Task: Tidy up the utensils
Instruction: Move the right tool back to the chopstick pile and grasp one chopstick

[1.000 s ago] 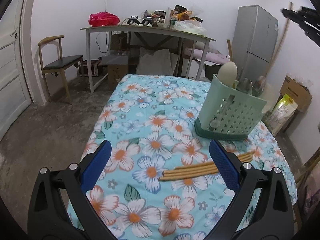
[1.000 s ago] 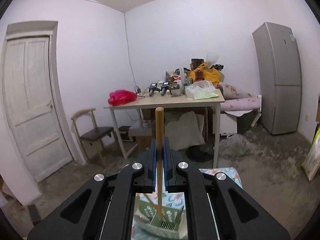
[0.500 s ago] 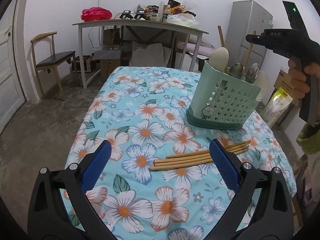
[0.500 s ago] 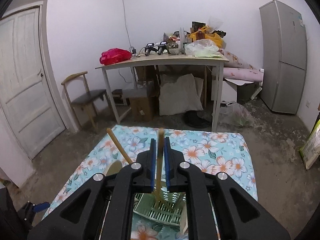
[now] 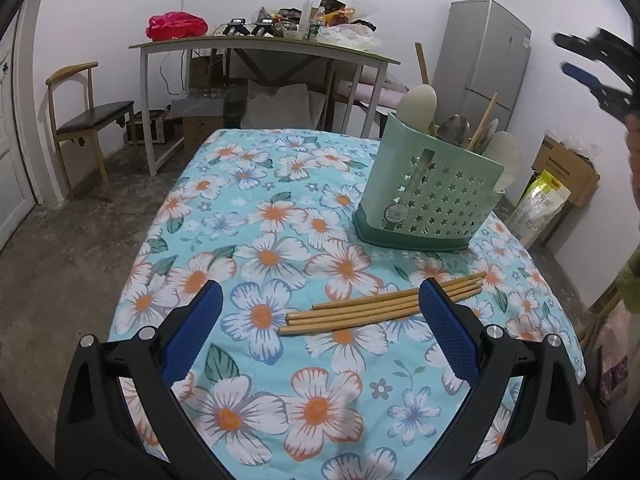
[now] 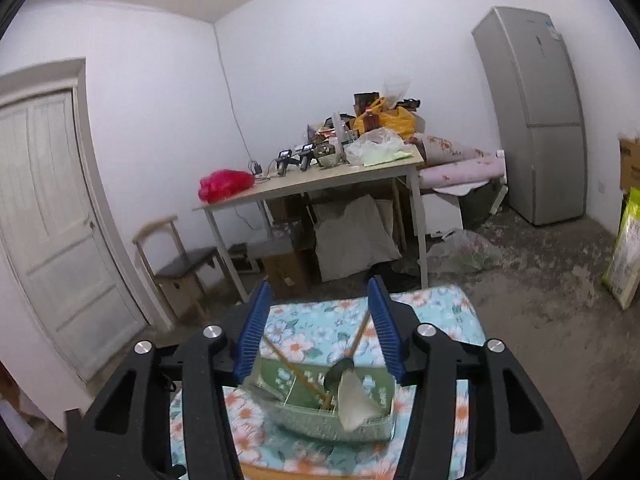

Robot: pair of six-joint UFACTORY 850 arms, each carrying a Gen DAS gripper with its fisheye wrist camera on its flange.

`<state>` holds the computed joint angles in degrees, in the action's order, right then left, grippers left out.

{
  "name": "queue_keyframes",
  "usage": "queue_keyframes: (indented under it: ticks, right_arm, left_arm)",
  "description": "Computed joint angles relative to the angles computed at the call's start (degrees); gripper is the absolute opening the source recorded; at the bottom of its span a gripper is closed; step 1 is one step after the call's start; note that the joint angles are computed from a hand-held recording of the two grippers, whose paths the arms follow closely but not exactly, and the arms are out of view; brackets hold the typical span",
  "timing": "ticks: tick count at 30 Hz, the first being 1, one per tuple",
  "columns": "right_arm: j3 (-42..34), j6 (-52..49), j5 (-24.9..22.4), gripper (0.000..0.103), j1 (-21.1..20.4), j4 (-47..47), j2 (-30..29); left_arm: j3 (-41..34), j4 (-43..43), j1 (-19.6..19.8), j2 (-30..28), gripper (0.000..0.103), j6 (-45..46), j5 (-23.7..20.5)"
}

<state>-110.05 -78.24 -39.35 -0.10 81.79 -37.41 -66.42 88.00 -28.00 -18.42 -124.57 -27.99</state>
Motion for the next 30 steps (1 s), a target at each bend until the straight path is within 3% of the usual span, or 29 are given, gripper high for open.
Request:
queue_keyframes:
  ticks: [6, 12, 19, 30]
  right_arm:
    - [8.53, 7.59, -1.96, 0.055, -0.97, -8.97, 2.00]
    - [11.68, 26.80, -13.22, 0.055, -0.95, -20.76, -2.90]
    - [8.43, 39.83, -23.02, 0.040, -0.30, -21.29, -9.95]
    - [6.21, 50.16, -24.60, 0.027, -0.32, -12.93, -15.00]
  left_arm:
    - [-0.89, -4.47, 0.51, -1.31, 0.095, 3.77, 2.38]
    - [-2.59, -11.00, -0.11, -3.15, 0.095, 11.82, -0.80]
    - [-4.10, -20.81, 0.24, -5.01, 0.095, 20.30, -3.86]
    - [-1.83, -22.86, 1.06, -3.64, 0.095, 18.60, -2.44]
